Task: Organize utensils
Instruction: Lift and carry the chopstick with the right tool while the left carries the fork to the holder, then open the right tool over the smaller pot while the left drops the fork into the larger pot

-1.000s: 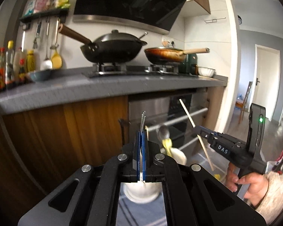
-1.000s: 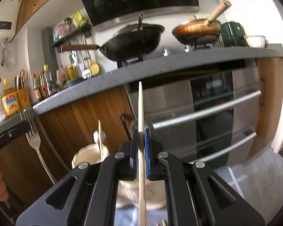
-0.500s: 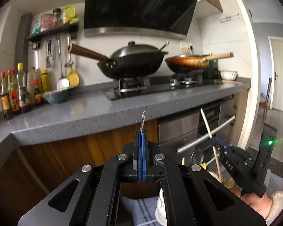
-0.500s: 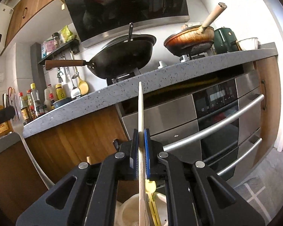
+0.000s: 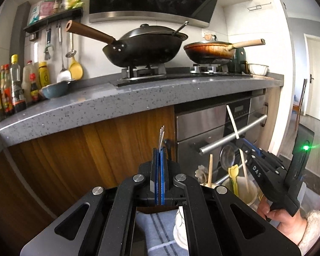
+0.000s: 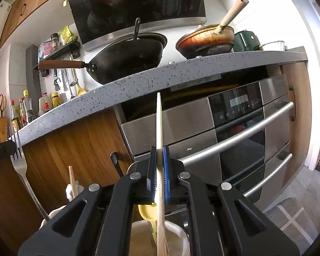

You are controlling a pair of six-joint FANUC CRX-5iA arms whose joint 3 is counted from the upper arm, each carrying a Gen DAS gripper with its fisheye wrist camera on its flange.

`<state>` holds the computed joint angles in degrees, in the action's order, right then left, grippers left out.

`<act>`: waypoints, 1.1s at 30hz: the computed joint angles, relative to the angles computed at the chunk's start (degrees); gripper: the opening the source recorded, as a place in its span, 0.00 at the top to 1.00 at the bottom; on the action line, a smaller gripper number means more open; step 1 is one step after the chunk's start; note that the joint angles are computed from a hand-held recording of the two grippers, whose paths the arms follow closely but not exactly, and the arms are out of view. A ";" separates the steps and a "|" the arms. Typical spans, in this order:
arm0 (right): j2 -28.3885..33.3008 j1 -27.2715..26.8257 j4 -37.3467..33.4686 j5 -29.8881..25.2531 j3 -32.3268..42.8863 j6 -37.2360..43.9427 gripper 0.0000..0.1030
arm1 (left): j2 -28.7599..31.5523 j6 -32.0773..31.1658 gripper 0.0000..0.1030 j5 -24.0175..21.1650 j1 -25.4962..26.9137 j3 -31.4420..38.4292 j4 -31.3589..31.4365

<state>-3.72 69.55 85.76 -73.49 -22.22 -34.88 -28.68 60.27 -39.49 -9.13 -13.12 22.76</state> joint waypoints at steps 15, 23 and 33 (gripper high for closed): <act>-6.57 4.34 -2.17 2.38 -5.91 1.73 0.94 | -0.26 -1.45 0.98 -2.41 -0.68 -1.87 -0.41; -7.53 8.50 -6.22 2.31 -5.95 7.79 0.94 | 0.19 -0.41 0.98 -3.54 -2.19 -1.96 -2.74; -6.31 9.90 -14.53 1.61 -2.65 14.08 0.94 | 1.22 2.01 0.98 -4.87 -4.02 -1.00 -6.12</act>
<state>-10.02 79.45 71.24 -71.88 -24.87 -20.80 -27.47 62.28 -44.36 -13.15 -14.12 16.64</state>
